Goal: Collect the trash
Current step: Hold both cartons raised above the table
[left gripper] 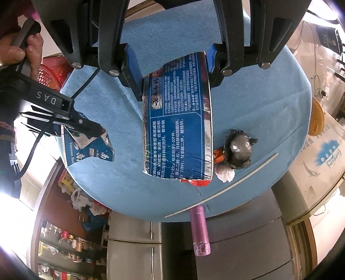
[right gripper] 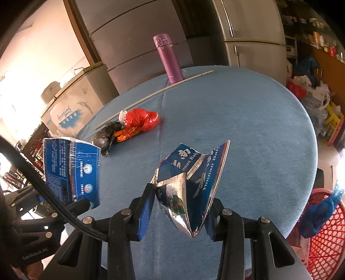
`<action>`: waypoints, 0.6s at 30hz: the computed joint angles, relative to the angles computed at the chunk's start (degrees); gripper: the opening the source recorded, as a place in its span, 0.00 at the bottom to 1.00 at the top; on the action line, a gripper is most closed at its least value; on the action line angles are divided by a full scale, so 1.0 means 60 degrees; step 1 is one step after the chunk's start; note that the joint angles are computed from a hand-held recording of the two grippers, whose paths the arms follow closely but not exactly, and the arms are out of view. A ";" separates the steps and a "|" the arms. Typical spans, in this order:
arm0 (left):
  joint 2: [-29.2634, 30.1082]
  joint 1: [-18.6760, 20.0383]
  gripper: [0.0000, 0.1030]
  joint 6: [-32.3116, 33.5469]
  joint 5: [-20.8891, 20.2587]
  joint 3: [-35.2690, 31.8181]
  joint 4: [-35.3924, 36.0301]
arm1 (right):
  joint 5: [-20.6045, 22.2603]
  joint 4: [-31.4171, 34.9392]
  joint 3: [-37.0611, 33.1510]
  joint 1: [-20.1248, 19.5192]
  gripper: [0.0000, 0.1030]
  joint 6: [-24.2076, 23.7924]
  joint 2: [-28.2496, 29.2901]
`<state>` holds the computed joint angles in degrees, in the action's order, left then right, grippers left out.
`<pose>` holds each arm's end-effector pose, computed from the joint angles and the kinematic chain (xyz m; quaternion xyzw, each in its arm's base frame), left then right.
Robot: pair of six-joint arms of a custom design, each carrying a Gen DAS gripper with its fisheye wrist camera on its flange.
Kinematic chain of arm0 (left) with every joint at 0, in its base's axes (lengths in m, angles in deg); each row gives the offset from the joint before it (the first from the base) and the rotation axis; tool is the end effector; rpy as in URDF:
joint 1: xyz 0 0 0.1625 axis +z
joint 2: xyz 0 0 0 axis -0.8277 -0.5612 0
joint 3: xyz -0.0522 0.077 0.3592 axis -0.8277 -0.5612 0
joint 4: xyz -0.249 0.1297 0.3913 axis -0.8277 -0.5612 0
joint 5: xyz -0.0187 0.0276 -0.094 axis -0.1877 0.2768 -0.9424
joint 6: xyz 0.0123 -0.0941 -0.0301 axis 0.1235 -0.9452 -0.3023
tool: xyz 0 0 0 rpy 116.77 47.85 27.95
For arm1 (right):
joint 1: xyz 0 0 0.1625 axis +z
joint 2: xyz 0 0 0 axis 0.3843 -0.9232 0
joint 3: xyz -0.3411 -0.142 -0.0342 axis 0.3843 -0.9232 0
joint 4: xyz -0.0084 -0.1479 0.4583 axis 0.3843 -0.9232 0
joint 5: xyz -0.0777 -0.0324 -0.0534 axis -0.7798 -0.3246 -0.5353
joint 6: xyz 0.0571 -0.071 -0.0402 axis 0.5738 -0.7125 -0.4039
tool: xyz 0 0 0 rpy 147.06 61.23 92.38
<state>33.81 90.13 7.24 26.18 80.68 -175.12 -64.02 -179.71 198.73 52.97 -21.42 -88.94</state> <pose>-0.3922 -0.5229 -0.0559 0.1968 0.8762 -0.2546 0.3588 -0.0222 -0.6036 0.2972 0.2073 -0.9236 0.2755 0.1677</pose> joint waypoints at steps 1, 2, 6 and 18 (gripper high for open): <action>0.0003 -0.0012 0.50 0.0012 0.0012 0.0002 -0.0009 | -0.0004 -0.0011 -0.0005 -0.0027 0.42 0.0018 -0.0029; 0.0002 -0.0014 0.50 0.0031 0.0001 0.0015 -0.0023 | -0.0008 -0.0027 -0.0007 -0.0050 0.42 0.0041 -0.0059; 0.0068 -0.0068 0.50 0.0079 -0.0002 -0.0017 0.0013 | 0.0017 -0.0110 -0.0029 -0.0179 0.42 0.0146 -0.0185; 0.0396 0.0085 0.50 0.0957 -0.0470 -0.0614 -0.0211 | 0.0108 -0.0390 -0.0266 -0.0548 0.42 0.0515 -0.0423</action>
<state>36.18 90.63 12.99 23.36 77.00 -176.39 -63.37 -182.05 197.14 49.68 -18.33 -91.48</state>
